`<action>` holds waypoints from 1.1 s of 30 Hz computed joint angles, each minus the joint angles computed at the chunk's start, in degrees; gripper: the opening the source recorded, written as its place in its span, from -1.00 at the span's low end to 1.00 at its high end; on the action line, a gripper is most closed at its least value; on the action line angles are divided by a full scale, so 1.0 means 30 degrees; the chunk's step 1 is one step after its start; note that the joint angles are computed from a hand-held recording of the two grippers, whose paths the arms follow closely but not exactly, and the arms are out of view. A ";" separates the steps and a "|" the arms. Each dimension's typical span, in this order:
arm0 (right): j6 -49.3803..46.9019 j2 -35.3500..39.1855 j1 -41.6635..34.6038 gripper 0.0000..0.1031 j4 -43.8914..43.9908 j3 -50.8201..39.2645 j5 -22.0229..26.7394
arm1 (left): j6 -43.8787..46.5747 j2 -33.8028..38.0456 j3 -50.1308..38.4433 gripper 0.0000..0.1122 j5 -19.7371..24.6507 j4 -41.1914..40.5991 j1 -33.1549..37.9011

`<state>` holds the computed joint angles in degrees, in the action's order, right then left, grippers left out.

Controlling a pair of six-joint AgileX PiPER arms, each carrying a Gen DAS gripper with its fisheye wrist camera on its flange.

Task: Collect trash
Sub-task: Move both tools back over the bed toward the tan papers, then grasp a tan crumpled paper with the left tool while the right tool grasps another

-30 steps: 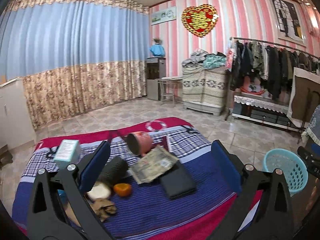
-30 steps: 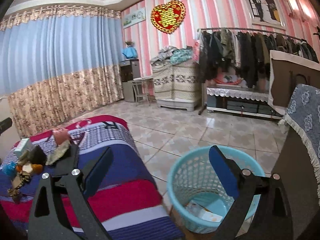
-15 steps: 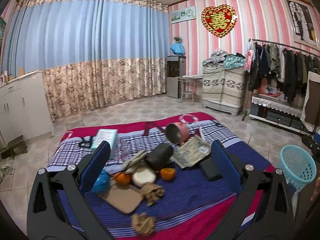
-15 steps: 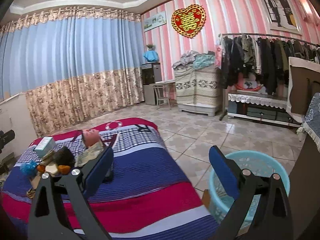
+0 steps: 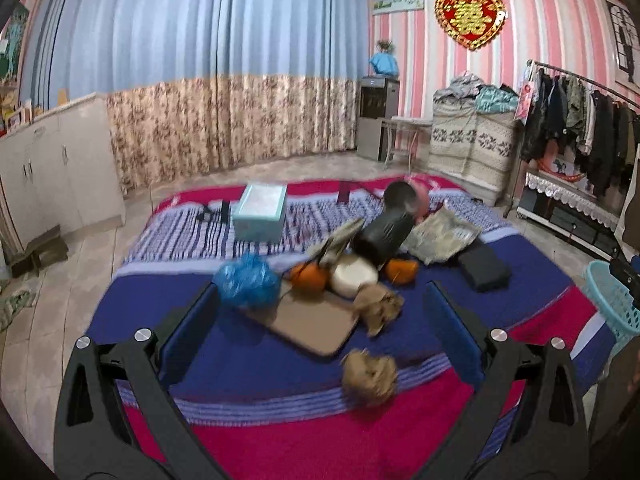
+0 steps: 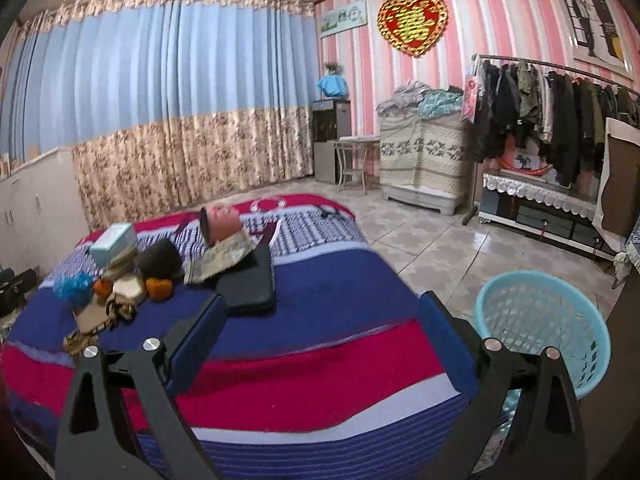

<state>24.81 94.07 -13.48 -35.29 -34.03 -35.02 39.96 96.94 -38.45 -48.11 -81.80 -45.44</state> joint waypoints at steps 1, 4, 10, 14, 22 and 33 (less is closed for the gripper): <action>-0.0519 0.0073 0.0354 0.83 0.0607 0.0077 0.0098 | -0.0409 0.0167 0.0137 0.73 0.0362 0.0332 0.0243; -0.1197 0.0529 0.1009 0.83 0.1294 0.0029 0.0399 | -0.2093 0.1120 0.0416 0.73 0.1535 0.1848 0.1001; -0.3065 0.0924 0.2122 0.83 0.2858 -0.0041 0.1044 | -0.4613 0.3206 -0.0180 0.72 0.3602 0.4769 0.1883; -0.3009 0.1193 0.2451 0.83 0.2965 -0.0485 0.1521 | -0.5140 0.4086 -0.0844 0.48 0.4400 0.5769 0.2061; -0.2470 0.1664 0.3904 0.83 0.2593 -0.1724 0.2666 | -0.5306 0.4650 -0.1370 -0.24 0.6002 0.7592 0.2557; 0.0702 0.3477 0.8088 0.83 -0.0002 -0.4985 0.4952 | -0.2352 0.0332 0.0588 -0.24 0.4714 0.6605 0.5796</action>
<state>26.91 104.50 10.78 -35.29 -48.98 -20.16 32.90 97.94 -36.69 -33.97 -61.98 -28.05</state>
